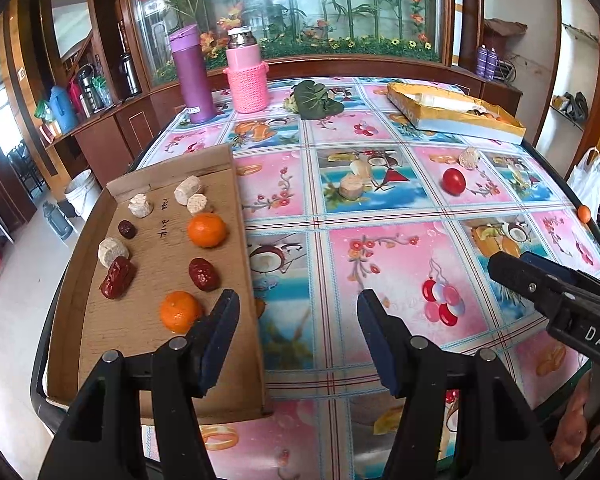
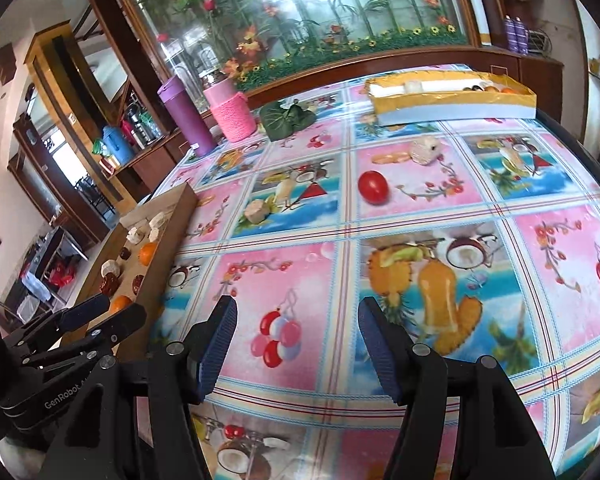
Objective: Organize fruits
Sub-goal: 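Move both open tools back over the table toward the remaining fruits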
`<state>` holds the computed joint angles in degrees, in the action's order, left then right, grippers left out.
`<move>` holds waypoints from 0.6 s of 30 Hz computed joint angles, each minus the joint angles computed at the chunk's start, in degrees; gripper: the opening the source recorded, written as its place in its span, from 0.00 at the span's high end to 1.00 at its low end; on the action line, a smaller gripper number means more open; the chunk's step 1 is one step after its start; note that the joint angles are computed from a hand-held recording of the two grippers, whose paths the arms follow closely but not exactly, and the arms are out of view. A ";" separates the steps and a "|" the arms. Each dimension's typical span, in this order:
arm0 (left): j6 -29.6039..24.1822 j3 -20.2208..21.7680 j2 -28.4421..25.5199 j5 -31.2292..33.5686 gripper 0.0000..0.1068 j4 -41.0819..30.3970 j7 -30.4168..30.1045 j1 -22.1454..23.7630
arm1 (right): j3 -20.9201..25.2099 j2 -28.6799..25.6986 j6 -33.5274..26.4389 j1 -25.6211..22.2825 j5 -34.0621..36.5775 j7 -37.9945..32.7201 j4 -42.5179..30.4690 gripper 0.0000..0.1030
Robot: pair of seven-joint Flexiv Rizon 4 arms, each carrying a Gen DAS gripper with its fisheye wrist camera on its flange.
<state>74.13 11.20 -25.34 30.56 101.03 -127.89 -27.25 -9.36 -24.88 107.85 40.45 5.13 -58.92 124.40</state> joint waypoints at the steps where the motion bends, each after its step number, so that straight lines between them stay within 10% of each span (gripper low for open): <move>1: -0.27 0.03 -0.09 0.19 0.43 -0.23 0.02 -0.22 | 0.56 -0.07 0.22 -0.72 -0.04 0.13 0.02 0.35; 18: -3.81 -2.10 -2.27 -0.35 0.43 -3.21 2.72 -0.30 | 4.39 0.30 2.26 -6.93 1.01 0.40 2.10 0.33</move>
<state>70.32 9.10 -27.60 30.21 97.82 -125.17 -27.55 -4.96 -24.58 110.11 33.52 6.14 -58.52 126.50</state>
